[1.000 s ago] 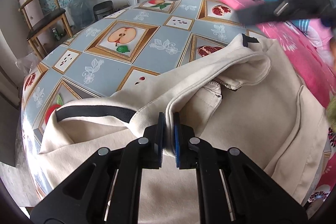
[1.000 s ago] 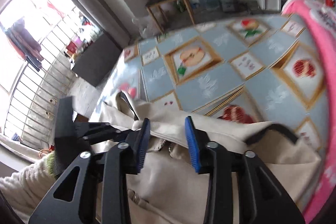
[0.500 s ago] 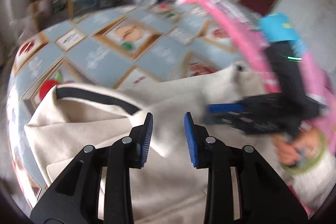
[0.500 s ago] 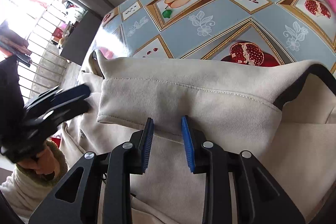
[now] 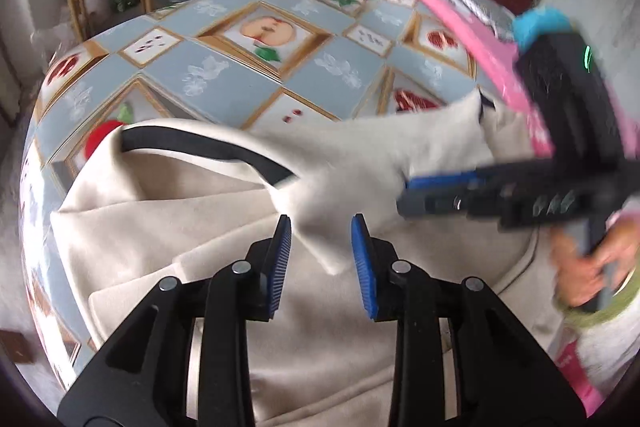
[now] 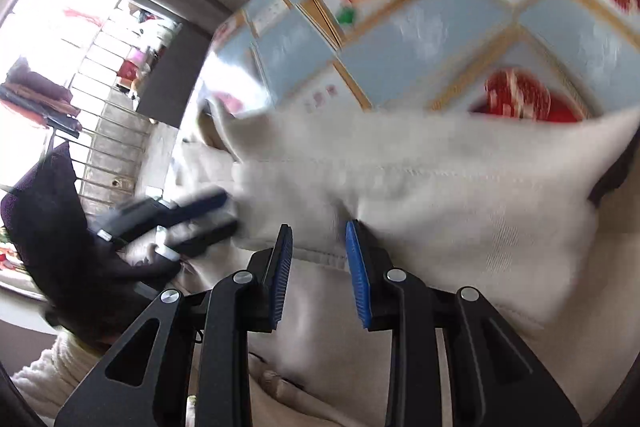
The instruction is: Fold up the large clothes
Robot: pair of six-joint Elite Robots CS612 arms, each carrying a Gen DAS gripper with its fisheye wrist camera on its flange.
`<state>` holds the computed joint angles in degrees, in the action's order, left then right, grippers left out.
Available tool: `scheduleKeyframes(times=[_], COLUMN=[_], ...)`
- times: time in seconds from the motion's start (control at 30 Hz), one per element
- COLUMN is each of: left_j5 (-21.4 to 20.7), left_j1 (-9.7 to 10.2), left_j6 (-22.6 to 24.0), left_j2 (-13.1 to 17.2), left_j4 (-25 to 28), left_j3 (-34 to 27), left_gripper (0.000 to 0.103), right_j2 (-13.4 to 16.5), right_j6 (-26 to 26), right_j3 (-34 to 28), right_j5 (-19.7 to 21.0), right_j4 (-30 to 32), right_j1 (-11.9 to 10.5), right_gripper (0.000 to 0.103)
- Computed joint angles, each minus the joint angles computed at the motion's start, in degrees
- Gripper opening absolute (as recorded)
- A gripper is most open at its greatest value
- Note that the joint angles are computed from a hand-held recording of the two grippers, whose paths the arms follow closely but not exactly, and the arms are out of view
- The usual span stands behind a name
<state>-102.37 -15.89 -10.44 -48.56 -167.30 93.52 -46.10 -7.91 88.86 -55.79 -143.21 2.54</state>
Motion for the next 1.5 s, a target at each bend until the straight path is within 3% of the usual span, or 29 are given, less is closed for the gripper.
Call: scheduleKeyframes(times=[0.07, 0.17, 0.27, 0.43, 0.53, 0.67, 0.77, 0.93, 1.07, 1.3, 1.4, 1.43, 1.5], left_j5=[-0.5, -3.5, -9.7, -13.6, -18.4, -20.1, -20.6, -27.2, -28.7, -27.0, -22.5, -20.1, -14.3], left_j1=[0.64, 1.85, 3.20, 3.84, 4.81, 5.06, 5.02, 5.66, 5.61, 4.59, 3.20, 2.67, 1.45], left_j6=[-2.5, -6.6, -11.9, -16.5, -21.9, -24.4, -24.7, -28.8, -27.7, -23.9, -18.9, -16.5, -12.2], left_j2=[0.3, 1.8, 4.2, 5.8, 7.1, 8.3, 8.2, 8.7, 7.5, 6.3, 5.4, 5.0, 4.0], left_j4=[0.5, 4.7, 8.2, 5.4, 1.7, 4.6, 4.8, -2.4, -2.3, 0.4, 4.6, 6.6, 8.5], left_j3=[-0.6, -3.6, -7.1, -8.4, -9.2, -10.9, -11.2, -10.4, -8.6, -6.6, -6.4, -6.4, -5.9], left_gripper=[0.044, 0.045, 0.045, 0.044, 0.044, 0.044, 0.043, 0.044, 0.044, 0.043, 0.032, 0.023, 0.020], right_j2=[-0.2, -0.1, 0.0, 0.3, 0.7, 1.1, 1.0, 1.2, 1.3, 1.3, 0.5, 0.2, -1.4], right_j6=[0.5, 1.2, 1.5, 2.3, 3.6, 5.3, 4.8, 5.0, 5.6, 7.2, 6.2, 6.2, 7.9], right_j3=[0.4, 0.5, 0.6, 1.1, 1.5, 1.8, 1.9, 2.1, 2.5, 3.4, 4.0, 4.2, 6.0], right_j5=[0.5, 1.1, 1.5, 3.5, 6.5, 9.8, 9.7, 10.6, 12.5, 14.1, 13.4, 13.0, 10.8], right_j4=[0.0, -0.2, -0.5, -1.6, -2.3, -3.0, -3.3, -3.7, -4.2, -5.1, -3.6, -3.4, -6.8], right_j1=[-0.2, -0.3, -0.4, -1.0, -1.8, -2.5, -2.4, -2.7, -3.2, -3.7, -3.9, -4.0, -4.8], right_gripper=[0.028, 0.028, 0.028, 0.028, 0.028, 0.028, 0.028, 0.028, 0.028, 0.028, 0.028, 0.028, 0.030])
